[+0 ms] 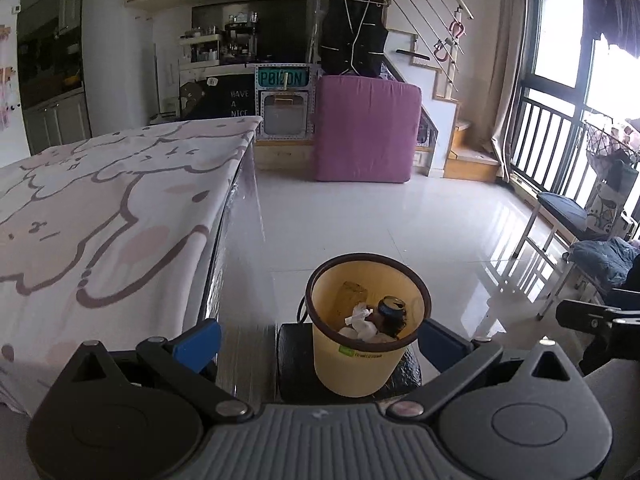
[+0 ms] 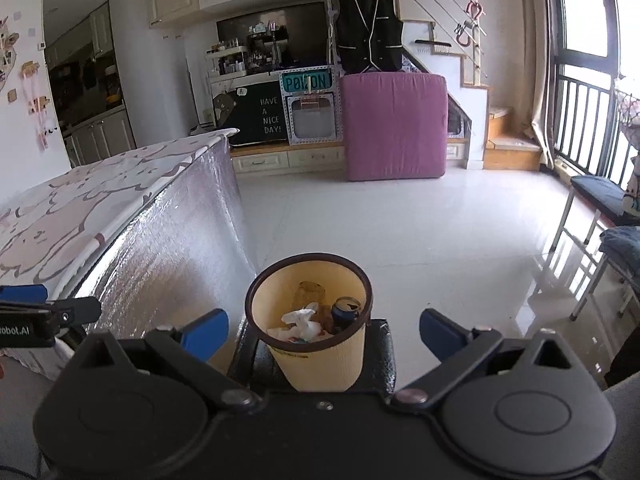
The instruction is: Collect trash
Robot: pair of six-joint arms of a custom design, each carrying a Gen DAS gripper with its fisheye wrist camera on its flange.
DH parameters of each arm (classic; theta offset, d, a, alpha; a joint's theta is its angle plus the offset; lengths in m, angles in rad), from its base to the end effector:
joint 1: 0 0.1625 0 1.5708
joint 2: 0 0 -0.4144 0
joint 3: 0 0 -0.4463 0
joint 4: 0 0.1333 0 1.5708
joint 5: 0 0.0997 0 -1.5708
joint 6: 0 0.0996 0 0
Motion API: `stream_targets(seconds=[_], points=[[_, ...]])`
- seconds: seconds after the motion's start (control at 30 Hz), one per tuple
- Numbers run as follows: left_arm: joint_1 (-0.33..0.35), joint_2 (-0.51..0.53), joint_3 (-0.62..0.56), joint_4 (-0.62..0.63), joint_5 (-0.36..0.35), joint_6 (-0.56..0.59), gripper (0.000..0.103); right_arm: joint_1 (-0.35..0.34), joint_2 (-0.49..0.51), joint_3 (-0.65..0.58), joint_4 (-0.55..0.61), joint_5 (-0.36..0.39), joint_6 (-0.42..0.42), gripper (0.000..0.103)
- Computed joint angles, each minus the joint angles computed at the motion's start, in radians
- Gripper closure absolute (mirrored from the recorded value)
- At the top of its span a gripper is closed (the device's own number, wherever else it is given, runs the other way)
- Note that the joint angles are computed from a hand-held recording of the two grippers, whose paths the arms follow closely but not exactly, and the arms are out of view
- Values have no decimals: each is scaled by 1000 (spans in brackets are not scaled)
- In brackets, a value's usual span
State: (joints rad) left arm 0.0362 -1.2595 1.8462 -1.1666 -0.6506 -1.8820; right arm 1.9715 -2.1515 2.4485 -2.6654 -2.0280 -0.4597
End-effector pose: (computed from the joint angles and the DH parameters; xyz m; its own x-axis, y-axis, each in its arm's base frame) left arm -0.4947 -0.2306 0.1934 -0.7183 -0.2116 -0.6628 0.4447 0.5931 -0.6712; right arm 0.2122 -0.2718 0.3873 -0.7300 -0.3383 0.5938 -0.6654 0.5501 -0.5046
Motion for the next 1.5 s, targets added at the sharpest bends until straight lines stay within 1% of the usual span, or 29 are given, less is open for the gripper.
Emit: stream_targets(seconds=[0.23, 0.4, 0.57, 0.9, 1.5], points=[[-28, 10, 0, 45, -25, -48, 0, 19, -43, 30, -7, -38, 0, 0], [-41, 12, 9, 42, -38, -51, 0, 34, -58, 53, -32, -54, -9, 0], [-53, 13, 14, 53, -53, -74, 0, 35, -76, 67, -20, -61, -11, 0], [-60, 16, 13, 69, -53, -90, 0, 44, -95, 83, -26, -75, -13, 0], [-65, 19, 12, 78, -54, -97, 0, 58, -91, 83, -25, -89, -5, 0]])
